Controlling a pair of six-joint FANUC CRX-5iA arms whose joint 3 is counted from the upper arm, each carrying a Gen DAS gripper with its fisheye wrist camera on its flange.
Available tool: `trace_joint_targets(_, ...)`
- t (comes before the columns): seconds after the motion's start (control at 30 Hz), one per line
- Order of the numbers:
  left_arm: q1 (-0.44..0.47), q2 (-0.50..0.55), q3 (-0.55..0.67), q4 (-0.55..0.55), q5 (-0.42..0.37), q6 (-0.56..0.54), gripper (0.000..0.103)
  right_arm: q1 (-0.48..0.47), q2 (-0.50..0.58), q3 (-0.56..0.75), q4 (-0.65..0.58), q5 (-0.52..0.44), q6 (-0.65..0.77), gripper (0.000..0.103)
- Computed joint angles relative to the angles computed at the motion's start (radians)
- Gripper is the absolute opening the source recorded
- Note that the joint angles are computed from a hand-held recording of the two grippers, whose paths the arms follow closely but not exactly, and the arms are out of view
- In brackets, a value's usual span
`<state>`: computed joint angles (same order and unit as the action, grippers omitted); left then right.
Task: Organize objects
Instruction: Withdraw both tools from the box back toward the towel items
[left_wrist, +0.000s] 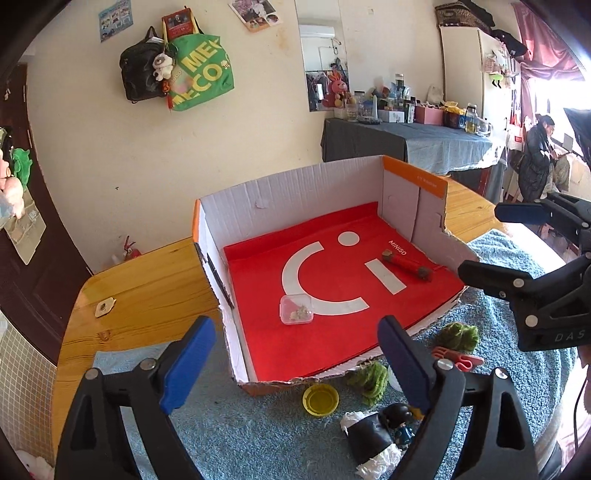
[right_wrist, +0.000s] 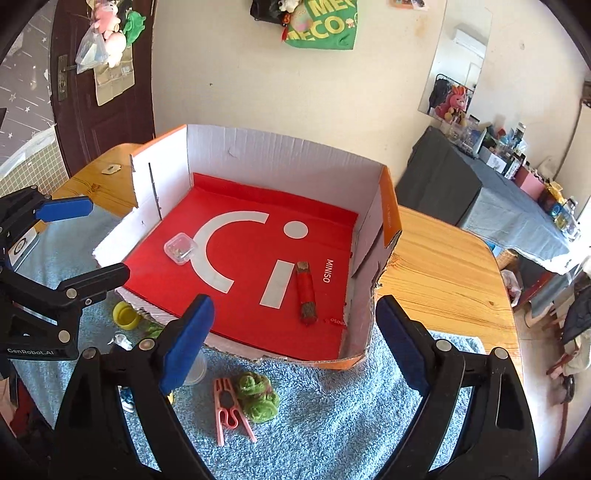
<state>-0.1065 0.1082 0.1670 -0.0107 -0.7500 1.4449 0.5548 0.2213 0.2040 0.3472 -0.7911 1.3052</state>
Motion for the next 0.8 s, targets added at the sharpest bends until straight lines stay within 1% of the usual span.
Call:
trace_joint_targets(0.2,0.024,-0.073,-0.096,0.081,0.043,0.018,0.092,0.021,-0.108,-0.164,0.108,0.110,-0.120,0.093)
trace_joint_targets(0.37,0.030,-0.127,-0.163,0.122,0.075,0.028,0.095,0.031,-0.173,-0.267,0.202,0.176,-0.224,0.093)
trace_joint_targets(0.47,0.019,-0.160,-0.197,0.086,0.098,0.071,0.096,0.028,-0.203,-0.280,0.141,0.192,-0.206,0.093)
trace_joint_targets(0.6,0.007,-0.202,-0.243,0.035,0.117,0.145,0.096,0.027,-0.247,-0.336,0.128,0.233,-0.252,0.096)
trace_joint_targets(0.67,0.001,-0.220,-0.270,0.021,0.134,0.175,0.100,0.030,-0.271,-0.392,0.183,0.271,-0.318,0.097)
trace_joint_targets(0.73,-0.001,-0.232,-0.301,0.035,0.153,0.178,0.100,0.031,-0.289,-0.456,0.281,0.304,-0.424,0.098)
trace_joint_targets(0.8,0.001,-0.235,-0.331,0.086,0.163,0.139,0.100,0.029,-0.304,-0.503,0.333,0.329,-0.497,0.098)
